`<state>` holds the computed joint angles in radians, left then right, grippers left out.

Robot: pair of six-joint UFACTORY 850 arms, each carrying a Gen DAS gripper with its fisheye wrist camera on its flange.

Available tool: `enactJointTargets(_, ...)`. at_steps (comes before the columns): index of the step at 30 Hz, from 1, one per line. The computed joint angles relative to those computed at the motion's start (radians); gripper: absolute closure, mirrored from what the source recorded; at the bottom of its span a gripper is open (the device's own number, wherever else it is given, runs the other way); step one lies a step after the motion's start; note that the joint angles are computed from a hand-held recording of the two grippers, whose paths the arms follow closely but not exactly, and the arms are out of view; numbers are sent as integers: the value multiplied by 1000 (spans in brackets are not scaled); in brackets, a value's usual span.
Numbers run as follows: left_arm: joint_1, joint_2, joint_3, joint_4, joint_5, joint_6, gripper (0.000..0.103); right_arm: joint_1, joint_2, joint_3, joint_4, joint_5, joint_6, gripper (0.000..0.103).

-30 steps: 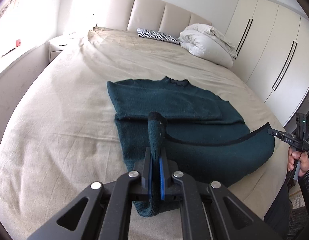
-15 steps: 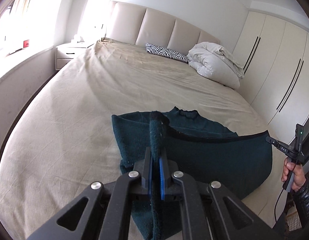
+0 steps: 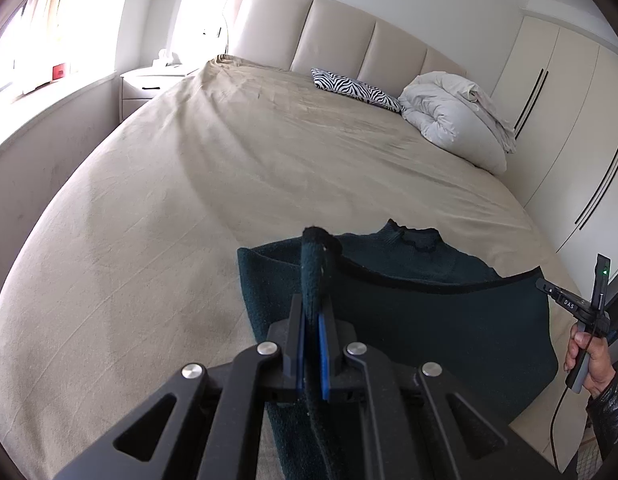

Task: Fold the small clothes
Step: 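Lift the folded edge with both tools and lay it over toward the collar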

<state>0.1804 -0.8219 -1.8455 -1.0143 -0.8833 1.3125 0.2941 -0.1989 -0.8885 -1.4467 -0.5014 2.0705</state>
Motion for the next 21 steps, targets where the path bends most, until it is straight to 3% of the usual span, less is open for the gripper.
enactJointTargets(21,-76,-222,-310,187,15,-268,96,-98,-169,-112,12,63,6,98)
